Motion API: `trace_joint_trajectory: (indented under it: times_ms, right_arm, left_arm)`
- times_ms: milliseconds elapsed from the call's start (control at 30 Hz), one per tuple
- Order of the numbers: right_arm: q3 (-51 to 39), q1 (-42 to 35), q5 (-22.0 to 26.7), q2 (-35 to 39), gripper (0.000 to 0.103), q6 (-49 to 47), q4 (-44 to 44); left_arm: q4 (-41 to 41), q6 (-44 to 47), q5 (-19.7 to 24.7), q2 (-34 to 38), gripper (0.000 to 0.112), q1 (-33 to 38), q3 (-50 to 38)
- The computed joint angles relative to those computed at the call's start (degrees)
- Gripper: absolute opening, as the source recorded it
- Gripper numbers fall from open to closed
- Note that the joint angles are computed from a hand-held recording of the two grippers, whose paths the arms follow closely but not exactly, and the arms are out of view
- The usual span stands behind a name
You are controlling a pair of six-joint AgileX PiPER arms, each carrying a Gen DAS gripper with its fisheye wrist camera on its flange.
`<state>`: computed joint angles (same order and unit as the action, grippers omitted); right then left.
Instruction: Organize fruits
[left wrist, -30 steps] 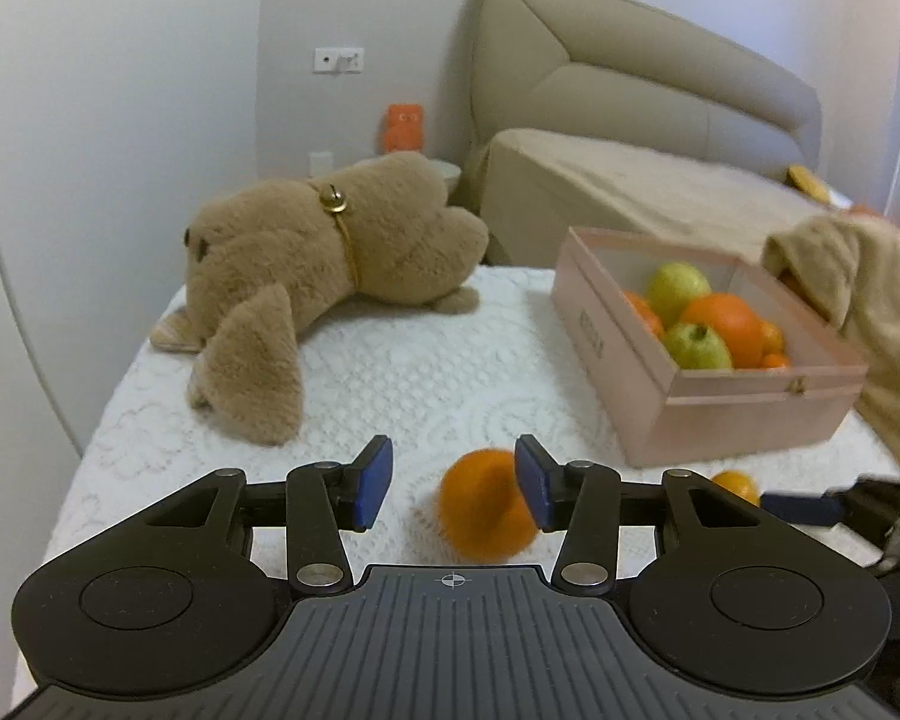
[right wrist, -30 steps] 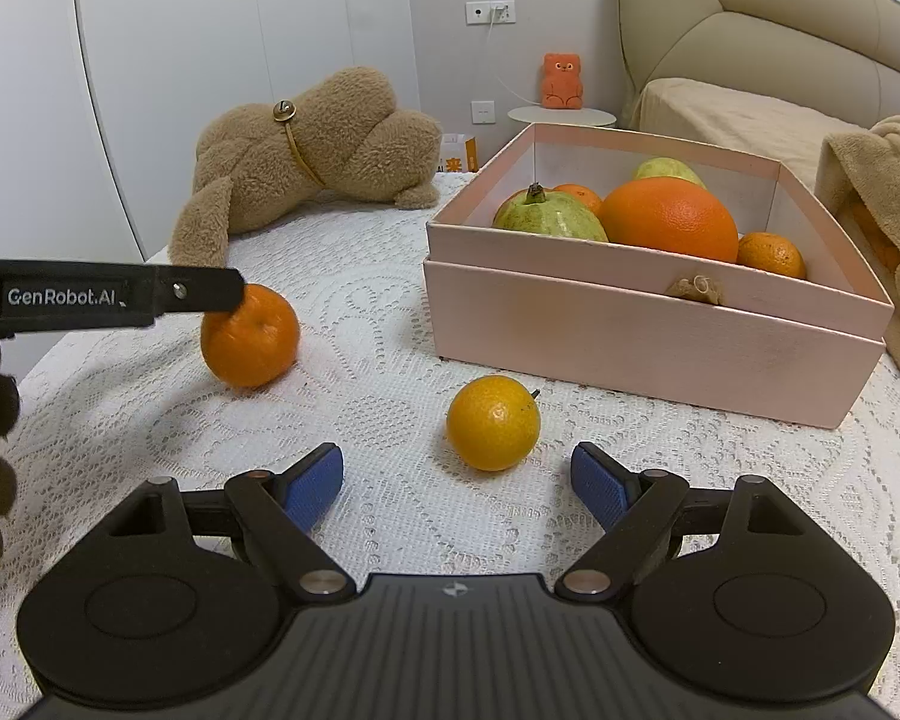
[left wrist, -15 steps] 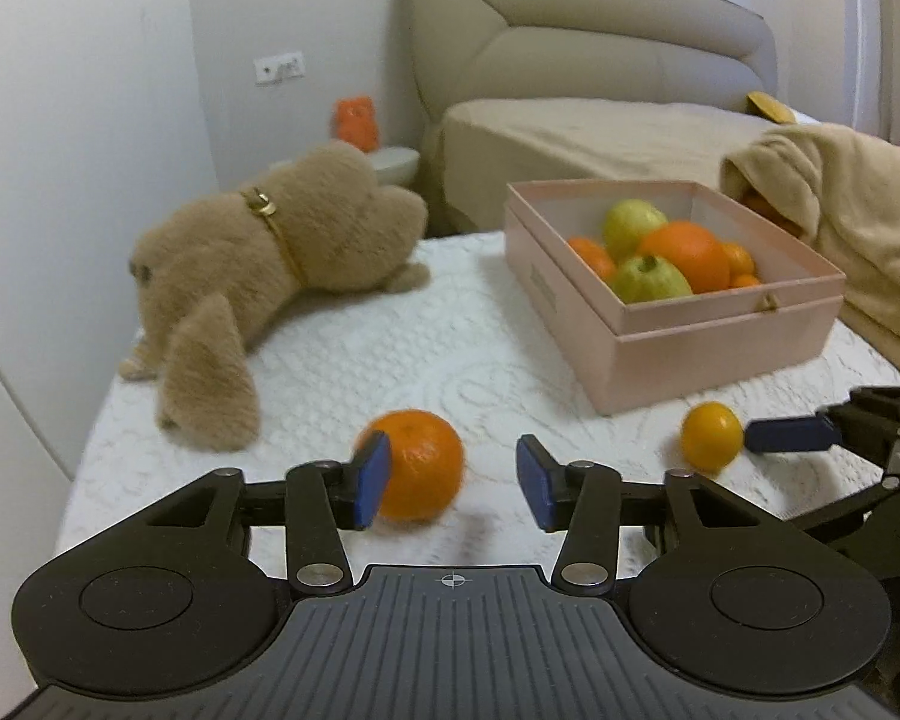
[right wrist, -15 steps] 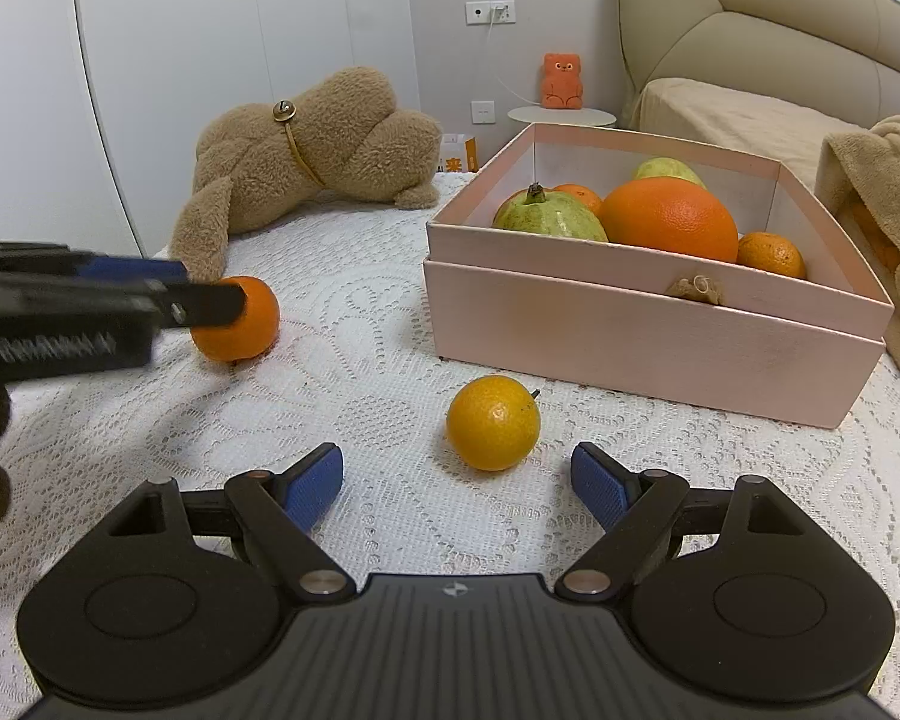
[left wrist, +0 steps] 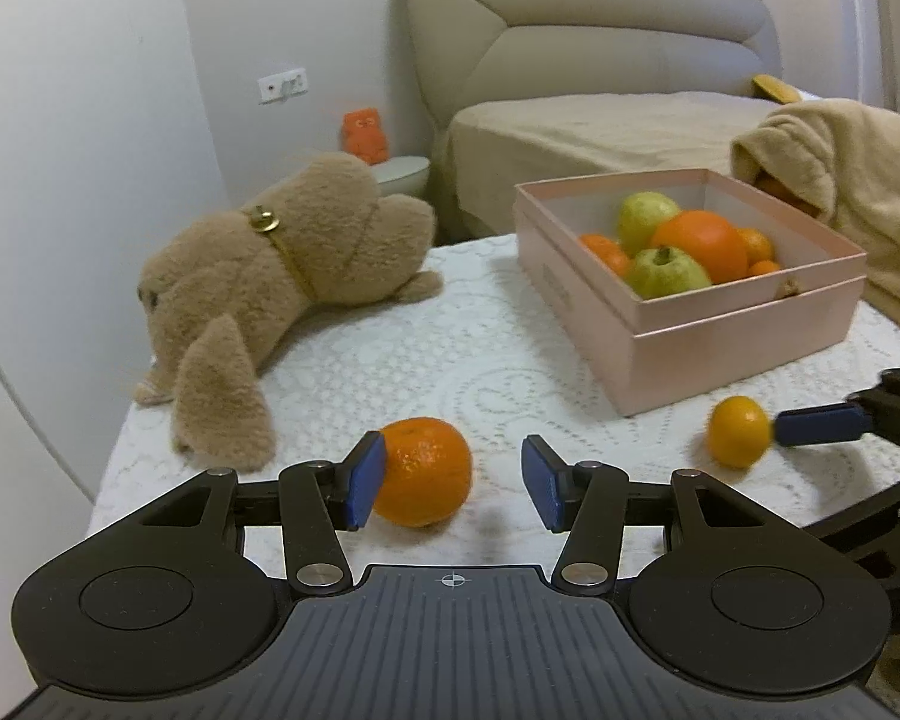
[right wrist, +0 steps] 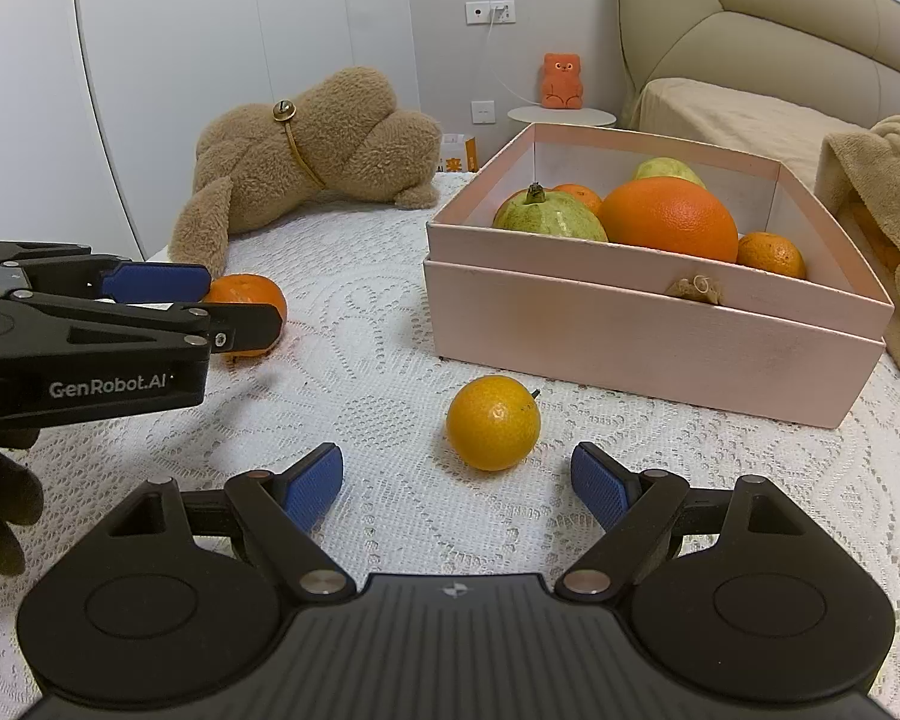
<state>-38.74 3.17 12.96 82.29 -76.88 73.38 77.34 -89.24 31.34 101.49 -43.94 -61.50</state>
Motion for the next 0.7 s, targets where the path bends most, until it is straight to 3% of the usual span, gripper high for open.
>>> trace_joint_trajectory:
  times_ms: [133,300,433,700]
  right_arm:
    - [0.00,-0.01,0.00,0.01,0.084,-0.04,0.02]
    - [0.00,0.01,-0.02,0.03,0.084,-0.13,0.11]
    - [0.00,0.02,-0.03,0.05,0.084,-0.22,0.22]
    - [0.03,0.04,-0.05,0.03,0.084,-0.24,0.24]
  left_arm:
    - [0.76,-3.32,1.88,0.30,0.056,1.19,0.19]
    - [0.79,-5.59,-2.47,-0.31,0.058,4.04,1.00]
    - [-2.16,-4.06,-5.49,0.32,0.058,5.50,-0.12]
    - [-9.55,3.77,-5.17,4.12,0.054,5.38,-4.68]
